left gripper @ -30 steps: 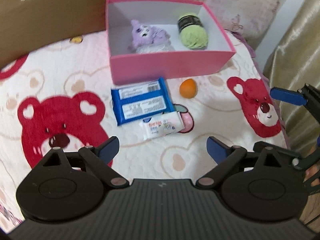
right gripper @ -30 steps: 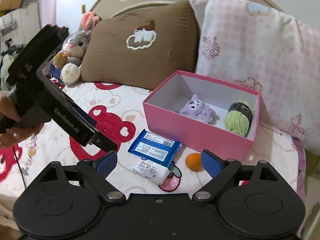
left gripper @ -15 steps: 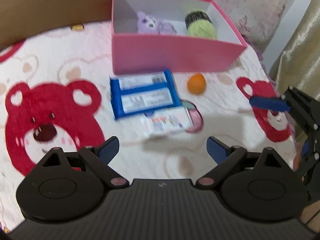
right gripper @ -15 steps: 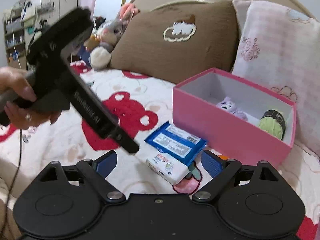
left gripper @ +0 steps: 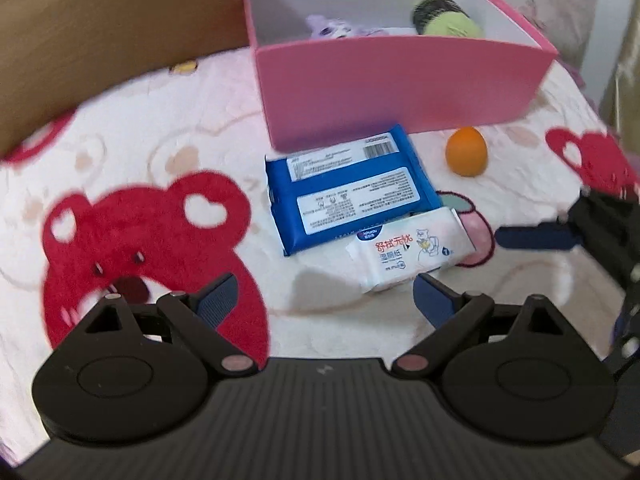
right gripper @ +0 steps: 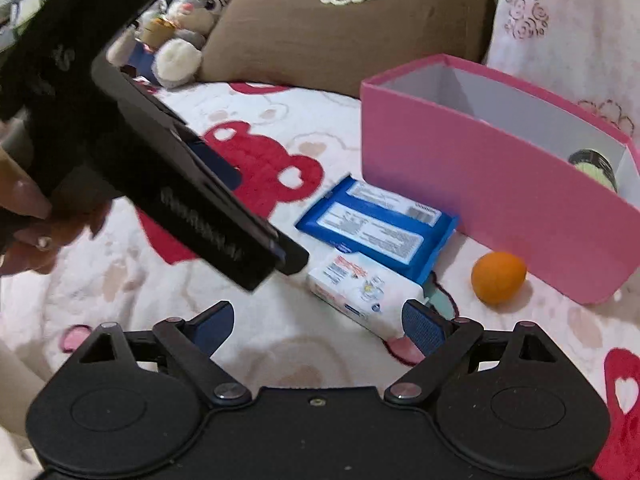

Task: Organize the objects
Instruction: 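Move the left tool toward the white wet-wipe pack, then close the left tool on the white wet-wipe pack and lift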

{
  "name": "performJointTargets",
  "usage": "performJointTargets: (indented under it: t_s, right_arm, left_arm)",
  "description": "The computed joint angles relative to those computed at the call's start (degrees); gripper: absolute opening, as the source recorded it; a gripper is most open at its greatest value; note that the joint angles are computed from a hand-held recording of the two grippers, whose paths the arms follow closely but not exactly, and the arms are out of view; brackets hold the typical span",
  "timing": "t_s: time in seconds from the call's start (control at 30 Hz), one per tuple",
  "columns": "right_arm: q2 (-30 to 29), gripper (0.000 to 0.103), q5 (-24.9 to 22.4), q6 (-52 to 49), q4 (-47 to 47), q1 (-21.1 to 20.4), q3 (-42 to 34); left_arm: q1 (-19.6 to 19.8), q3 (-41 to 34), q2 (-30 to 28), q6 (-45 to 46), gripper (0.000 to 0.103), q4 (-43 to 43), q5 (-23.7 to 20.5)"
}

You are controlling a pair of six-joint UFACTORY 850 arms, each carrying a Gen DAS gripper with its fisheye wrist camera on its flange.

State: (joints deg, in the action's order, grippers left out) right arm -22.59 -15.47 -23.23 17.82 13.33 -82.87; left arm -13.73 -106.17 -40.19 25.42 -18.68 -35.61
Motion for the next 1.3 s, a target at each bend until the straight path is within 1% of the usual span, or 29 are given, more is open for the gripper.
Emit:
performJointTargets:
  t_s: [0.03, 0.07, 0.17, 0.23, 0.27, 0.4, 0.47, 0.53, 0.6, 0.63, 0.67, 0.73, 0.8, 0.83, 0.87, 0.93, 0.97, 1.0, 1.03, 1.07, 1.1, 1.13, 1.23, 1.3]
  right_arm:
    - [-0.2, 0.093, 0.5, 4.2, -3.4, 0.1, 0.2]
    - [-0.7, 0.093, 0.3, 6.3, -4.5, 0.0, -0.1]
    - [-1.5, 0.093, -0.7, 9.1, -3.8, -0.7, -0.4]
    - [-1.7, 0.093, -0.5, 12.5, -5.7, -1.0, -0.2]
    - [-1.7, 0.093, -0.1, 13.2, -5.7, -1.2, 0.0]
    - [-1.8, 0.088, 1.1, 19.9, -8.8, -1.7, 0.4]
    - [-1.7, 0.087, 1.7, 18.8, -7.6, -1.7, 0.6]
    - [-1.4, 0.086, 2.6, 13.2, -1.9, -1.7, 1.1]
    - [-1.2, 0.084, 3.4, 7.7, 3.7, -1.7, 1.6]
    - [-1.2, 0.083, 3.5, 5.5, 5.9, -1.8, 1.6]
    - [-1.3, 0.082, 3.3, 2.9, 8.4, -1.9, 1.6]
    - [-1.5, 0.079, 3.1, 2.3, 8.9, -1.9, 1.3]
    - [-1.9, 0.079, 2.3, 2.7, 9.3, -2.0, 0.8]
    - [-2.2, 0.078, 1.9, 5.8, 6.6, -2.1, 0.5]
    - [-2.2, 0.077, 1.9, 7.6, 5.0, -2.1, 0.6]
    - [-2.3, 0.073, 1.9, 8.8, 4.3, -2.2, 0.5]
    - [-2.3, 0.072, 1.9, 8.8, 4.3, -2.3, 0.5]
    - [-2.2, 0.069, 2.1, 8.2, 4.7, -2.3, 0.6]
    - [-2.1, 0.064, 2.2, 7.7, 5.1, -2.4, 0.8]
    - [-1.9, 0.061, 2.3, 7.4, 5.2, -2.4, 0.9]
    - [-1.8, 0.059, 2.3, 7.4, 5.2, -2.5, 1.0]
    - [-1.5, 0.058, 2.6, 8.2, 4.4, -2.5, 1.2]
    - [-1.2, 0.057, 3.1, 13.3, -1.2, -2.6, 1.4]
    - [-1.6, 0.056, 1.9, 13.2, -0.8, -3.1, 0.9]
  left_arm:
    - [0.4, 0.1, -0.1, 0.9, 0.095, -2.6, -0.4]
    - [0.7, 0.3, -0.3, 1.7, 0.095, -5.0, -0.6]
    - [0.7, 2.7, 0.6, 3.1, 0.095, -8.0, 1.9]
    - [0.6, 3.4, 0.7, 4.2, 0.095, -9.7, 2.6]
    - [0.6, 3.3, 0.5, 4.6, 0.095, -10.8, 2.2]
    - [1.6, 3.8, -0.3, 7.9, 0.095, -19.6, 0.5]
    - [2.3, 3.5, -1.0, 10.0, 0.095, -24.2, -1.4]
    - [2.9, 2.9, -1.7, 8.4, 0.093, -26.7, -2.5]
    - [3.0, 2.3, -2.2, 5.6, 0.092, -26.2, -2.4]
    - [2.9, 2.4, -2.1, 5.0, 0.091, -25.8, -1.6]
    - [2.8, 2.7, -2.0, 4.9, 0.089, -25.7, -0.8]
    - [2.8, 3.2, -1.7, 5.8, 0.079, -26.3, 0.2]
    - [3.0, 3.2, -1.8, 8.5, 0.063, -29.4, -0.5]
    - [3.2, 3.1, -2.0, 9.5, 0.059, -30.7, -1.1]
    - [3.3, 2.9, -2.3, 10.6, 0.052, -32.4, -1.9]
    - [3.2, 2.1, -3.0, 10.7, 0.041, -32.8, -3.0]
    - [3.0, 1.8, -3.3, 10.2, 0.033, -32.4, -3.1]
    - [2.7, 1.9, -3.3, 10.1, 0.032, -31.9, -2.5]
    - [2.4, 2.5, -3.0, 9.7, 0.025, -31.2, -1.1]
    - [2.2, 3.1, -2.7, 9.5, 0.019, -31.8, 0.2]
    - [2.4, 3.9, -2.3, 10.8, 0.019, -34.5, 0.6]
    - [2.7, 4.5, -2.2, 11.3, 0.019, -36.9, 0.1]
    - [3.2, 3.0, -3.1, 7.4, 0.019, -36.7, -4.5]
    - [3.0, 2.6, -3.3, 5.5, 0.019, -35.2, -5.5]
